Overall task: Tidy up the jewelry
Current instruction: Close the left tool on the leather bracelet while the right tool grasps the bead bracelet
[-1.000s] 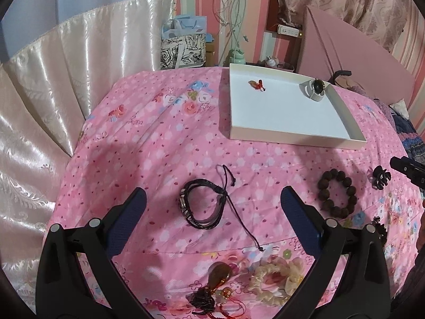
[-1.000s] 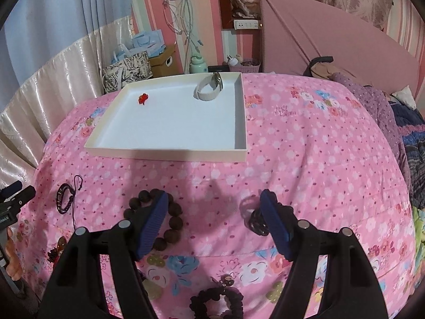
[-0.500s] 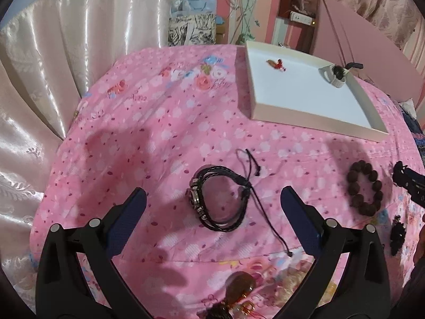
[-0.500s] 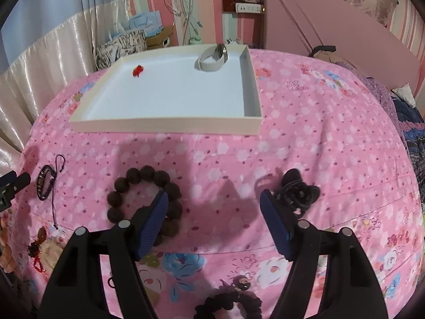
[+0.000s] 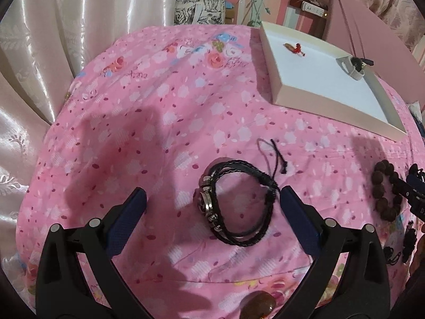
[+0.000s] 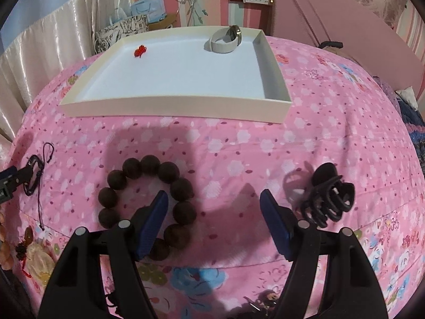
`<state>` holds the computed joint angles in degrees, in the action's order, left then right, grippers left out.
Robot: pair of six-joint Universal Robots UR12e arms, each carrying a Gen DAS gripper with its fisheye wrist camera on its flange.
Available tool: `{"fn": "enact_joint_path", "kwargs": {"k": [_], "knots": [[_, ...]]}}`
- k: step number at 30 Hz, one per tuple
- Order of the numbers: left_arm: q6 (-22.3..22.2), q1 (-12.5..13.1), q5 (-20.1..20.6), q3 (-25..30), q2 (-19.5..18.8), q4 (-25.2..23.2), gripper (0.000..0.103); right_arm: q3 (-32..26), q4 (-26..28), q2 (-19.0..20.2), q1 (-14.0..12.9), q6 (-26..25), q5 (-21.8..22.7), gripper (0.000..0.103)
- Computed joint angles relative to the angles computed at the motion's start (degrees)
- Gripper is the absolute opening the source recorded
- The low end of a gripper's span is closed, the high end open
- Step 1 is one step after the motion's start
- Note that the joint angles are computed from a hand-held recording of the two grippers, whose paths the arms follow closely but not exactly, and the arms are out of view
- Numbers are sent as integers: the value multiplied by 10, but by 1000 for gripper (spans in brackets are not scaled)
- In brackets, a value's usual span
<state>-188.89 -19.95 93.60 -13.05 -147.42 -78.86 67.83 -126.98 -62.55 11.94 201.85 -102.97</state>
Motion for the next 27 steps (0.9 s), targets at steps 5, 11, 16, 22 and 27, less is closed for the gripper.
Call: {"fn": "enact_joint_path", "kwargs": {"k": [5, 11, 16, 22, 27], "knots": [[1, 4, -15, 20, -12, -19, 93, -1, -3, 5, 2, 2, -8, 72], [-2, 8, -20, -3, -2, -6, 82, 1, -10, 5, 4, 3, -17, 72], [8, 5, -7, -22, 6, 10, 79, 2, -14, 6, 5, 6, -23, 72], [11, 4, 1, -40, 13, 26, 74, 7, -24, 5, 7, 11, -26, 68], [11, 4, 4, -52, 19, 39, 63, 10, -34, 5, 10, 5, -29, 56]]}}
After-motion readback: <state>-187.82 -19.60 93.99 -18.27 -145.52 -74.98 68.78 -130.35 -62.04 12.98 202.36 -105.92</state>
